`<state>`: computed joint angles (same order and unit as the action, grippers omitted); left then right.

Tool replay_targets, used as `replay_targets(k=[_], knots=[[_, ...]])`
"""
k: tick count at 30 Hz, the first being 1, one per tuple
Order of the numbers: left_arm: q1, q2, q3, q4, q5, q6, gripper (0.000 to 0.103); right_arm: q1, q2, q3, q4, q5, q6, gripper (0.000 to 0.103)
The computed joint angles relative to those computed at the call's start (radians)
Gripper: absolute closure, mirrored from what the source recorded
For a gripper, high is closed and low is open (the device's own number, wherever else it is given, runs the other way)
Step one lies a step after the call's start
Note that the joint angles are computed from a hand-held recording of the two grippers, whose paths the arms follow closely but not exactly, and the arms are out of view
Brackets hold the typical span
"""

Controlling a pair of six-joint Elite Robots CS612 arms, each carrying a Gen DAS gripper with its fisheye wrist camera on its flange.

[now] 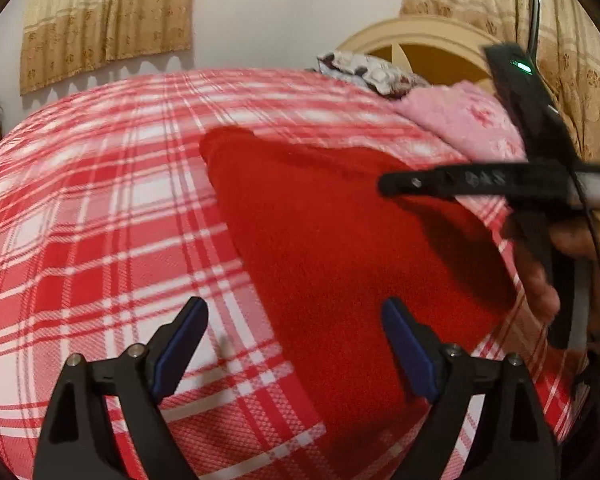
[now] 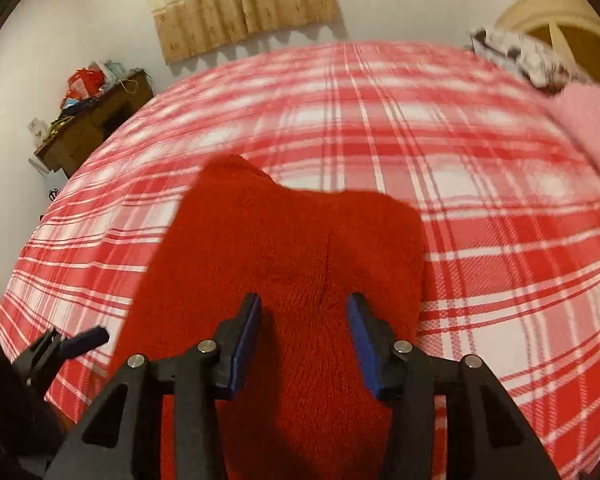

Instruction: Fold small clothes

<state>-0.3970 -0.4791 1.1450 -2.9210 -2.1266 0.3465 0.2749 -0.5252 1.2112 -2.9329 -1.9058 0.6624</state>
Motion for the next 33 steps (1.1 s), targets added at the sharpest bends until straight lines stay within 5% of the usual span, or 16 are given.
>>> replay_targets(k=[6, 9, 11, 18, 22, 25, 29, 33], knots=[[-0.002, 0.010, -0.020, 0.007, 0.035, -0.016, 0.007, 0.032, 0.012, -0.016, -0.016, -0.062, -0.107, 0.054], [-0.003, 0.012, -0.021, 0.018, 0.035, -0.012, 0.007, 0.024, 0.024, -0.012, 0.026, -0.052, -0.084, 0.054], [-0.004, 0.011, -0.020, 0.026, 0.040, -0.004, 0.006, 0.018, 0.028, 0.014, -0.056, -0.042, -0.097, 0.054], [-0.004, 0.002, -0.014, 0.054, 0.050, 0.003, 0.005, 0.025, 0.030, 0.027, -0.090, -0.068, -0.115, 0.054], [0.000, -0.007, 0.001, -0.010, 0.034, -0.015, 0.005, 0.028, 0.036, 0.034, -0.131, -0.080, -0.113, 0.054], [-0.011, 0.002, -0.014, -0.019, 0.097, -0.004, 0.004, 0.031, 0.038, 0.034, -0.140, -0.090, -0.119, 0.054], [-0.009, 0.023, -0.059, 0.071, 0.094, -0.030, 0.000, 0.027, 0.028, 0.049, -0.157, -0.067, -0.125, 0.053], [0.004, 0.019, -0.048, 0.058, 0.038, -0.048, 0.000, 0.002, -0.009, 0.132, -0.311, 0.028, -0.054, 0.045]])
